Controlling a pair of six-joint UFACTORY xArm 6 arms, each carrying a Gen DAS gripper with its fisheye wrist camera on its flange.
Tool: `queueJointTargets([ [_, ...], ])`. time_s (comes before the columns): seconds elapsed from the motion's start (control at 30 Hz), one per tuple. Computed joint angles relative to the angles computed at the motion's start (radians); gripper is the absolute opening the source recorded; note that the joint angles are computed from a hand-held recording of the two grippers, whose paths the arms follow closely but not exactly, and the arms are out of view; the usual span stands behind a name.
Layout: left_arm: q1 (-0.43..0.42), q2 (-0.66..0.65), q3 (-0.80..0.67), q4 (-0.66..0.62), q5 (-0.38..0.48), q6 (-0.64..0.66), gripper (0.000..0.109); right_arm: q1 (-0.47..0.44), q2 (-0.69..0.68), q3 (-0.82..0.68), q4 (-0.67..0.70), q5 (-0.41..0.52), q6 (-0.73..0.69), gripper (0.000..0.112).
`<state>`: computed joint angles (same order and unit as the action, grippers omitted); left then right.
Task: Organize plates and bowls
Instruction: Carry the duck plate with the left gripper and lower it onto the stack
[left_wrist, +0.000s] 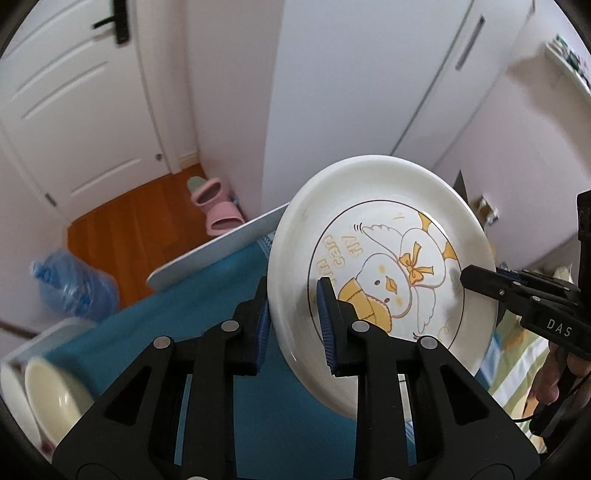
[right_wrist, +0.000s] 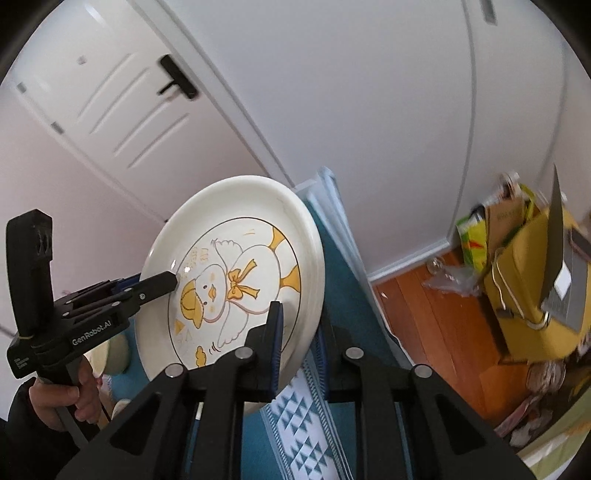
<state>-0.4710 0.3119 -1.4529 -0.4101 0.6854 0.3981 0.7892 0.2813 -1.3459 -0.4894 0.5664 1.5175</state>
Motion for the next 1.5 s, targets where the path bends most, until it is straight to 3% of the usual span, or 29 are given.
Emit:
queueJointTargets([
  [0.2, 0.002, -0.226, 0.238, 0.074, -0.094, -0.155, 0.022, 0.036, -0.044, -0.013, 0.026, 0.000, -0.146, 0.015],
  [0.4, 0.014, -0.478, 0.505, 0.236, -0.175, -0.407, 0.022, 0.080, -0.047, -0.032, 0.107, -0.028, -0.336, 0.015],
  [0.5, 0.034, -0.600, 0.626, 0.290, -0.179, -0.516, 0.022, 0.111, -0.029, -0.062, 0.153, -0.032, -0.423, 0.015],
  [0.67, 0.100, -0.776, 0.782, 0.338, -0.124, -0.585, 0.022, 0.158, 0.038, -0.130, 0.254, -0.049, -0.549, 0.015],
  [0.83, 0.182, -0.887, 0.911, 0.327, -0.088, -0.574, 0.022, 0.202, 0.148, -0.237, 0.362, -0.043, -0.659, 0.015],
  [0.97, 0.268, -0.943, 0.992, 0.290, -0.049, -0.500, 0.022, 0.239, 0.275, -0.392, 0.425, 0.013, -0.702, 0.015],
  [1.17, 0.371, -0.874, 1.020, 0.224, -0.057, -0.352, 0.022, 0.278, 0.478, -0.676, 0.442, 0.162, -0.718, 0.015],
  [1.5, 0.384, -0.771, 1.021, 0.252, -0.144, -0.249, 0.022, 0.292, 0.752, -1.121, 0.421, 0.439, -0.687, 0.015],
])
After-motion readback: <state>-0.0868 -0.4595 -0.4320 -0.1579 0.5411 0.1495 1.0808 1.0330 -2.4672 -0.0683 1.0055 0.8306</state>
